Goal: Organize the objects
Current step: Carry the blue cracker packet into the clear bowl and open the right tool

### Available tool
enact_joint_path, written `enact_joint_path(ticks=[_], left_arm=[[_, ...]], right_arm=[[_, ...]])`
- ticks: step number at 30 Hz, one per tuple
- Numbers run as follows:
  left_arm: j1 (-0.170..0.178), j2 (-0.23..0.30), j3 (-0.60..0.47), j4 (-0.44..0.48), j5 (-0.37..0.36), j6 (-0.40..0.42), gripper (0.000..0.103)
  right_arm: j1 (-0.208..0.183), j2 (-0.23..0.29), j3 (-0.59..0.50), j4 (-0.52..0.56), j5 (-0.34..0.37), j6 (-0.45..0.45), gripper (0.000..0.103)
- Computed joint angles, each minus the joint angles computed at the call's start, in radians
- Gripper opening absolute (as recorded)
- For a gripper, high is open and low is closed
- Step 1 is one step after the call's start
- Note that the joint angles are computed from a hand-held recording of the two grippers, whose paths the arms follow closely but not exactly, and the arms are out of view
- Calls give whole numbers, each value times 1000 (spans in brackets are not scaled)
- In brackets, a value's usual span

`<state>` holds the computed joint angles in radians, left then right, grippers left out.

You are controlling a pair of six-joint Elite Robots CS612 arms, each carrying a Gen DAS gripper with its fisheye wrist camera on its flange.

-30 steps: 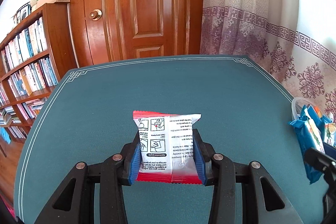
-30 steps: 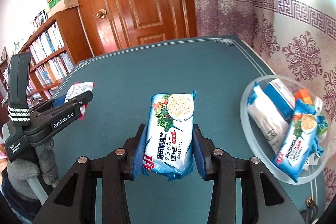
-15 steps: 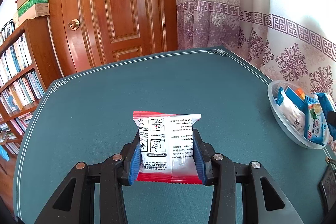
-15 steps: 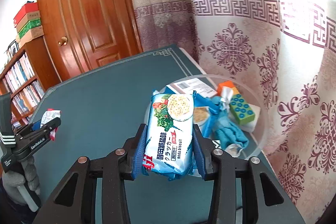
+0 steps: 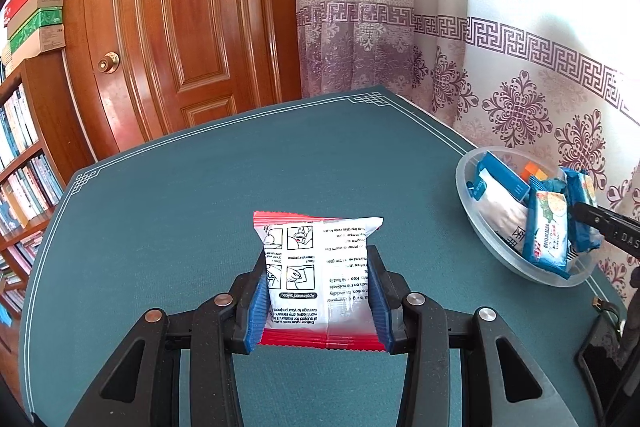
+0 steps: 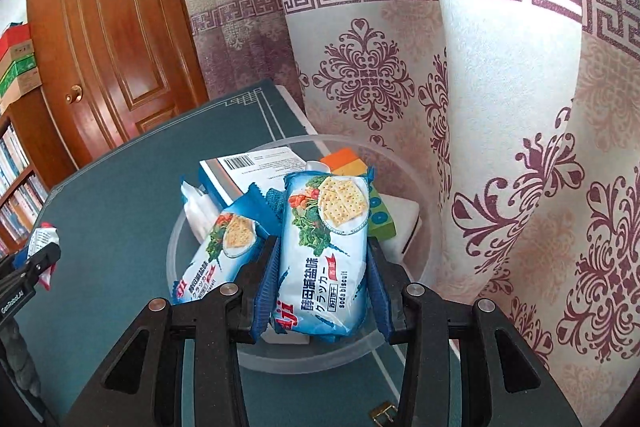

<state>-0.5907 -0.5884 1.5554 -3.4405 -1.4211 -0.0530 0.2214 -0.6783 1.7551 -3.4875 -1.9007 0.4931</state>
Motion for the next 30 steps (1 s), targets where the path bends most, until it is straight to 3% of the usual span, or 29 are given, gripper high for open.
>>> enact_joint_path(ticks=[23, 28, 30], left_arm=[[-67, -8, -28, 56, -132, 41, 45], [-78, -8, -37, 69, -154, 60, 45], [-82, -7, -44, 78, -163, 63, 45]], right_arm=[[-17, 26, 13, -77, 91, -105, 44], [-26, 17, 44, -119, 127, -95, 52], [-28, 13, 52, -126, 139, -105, 64]])
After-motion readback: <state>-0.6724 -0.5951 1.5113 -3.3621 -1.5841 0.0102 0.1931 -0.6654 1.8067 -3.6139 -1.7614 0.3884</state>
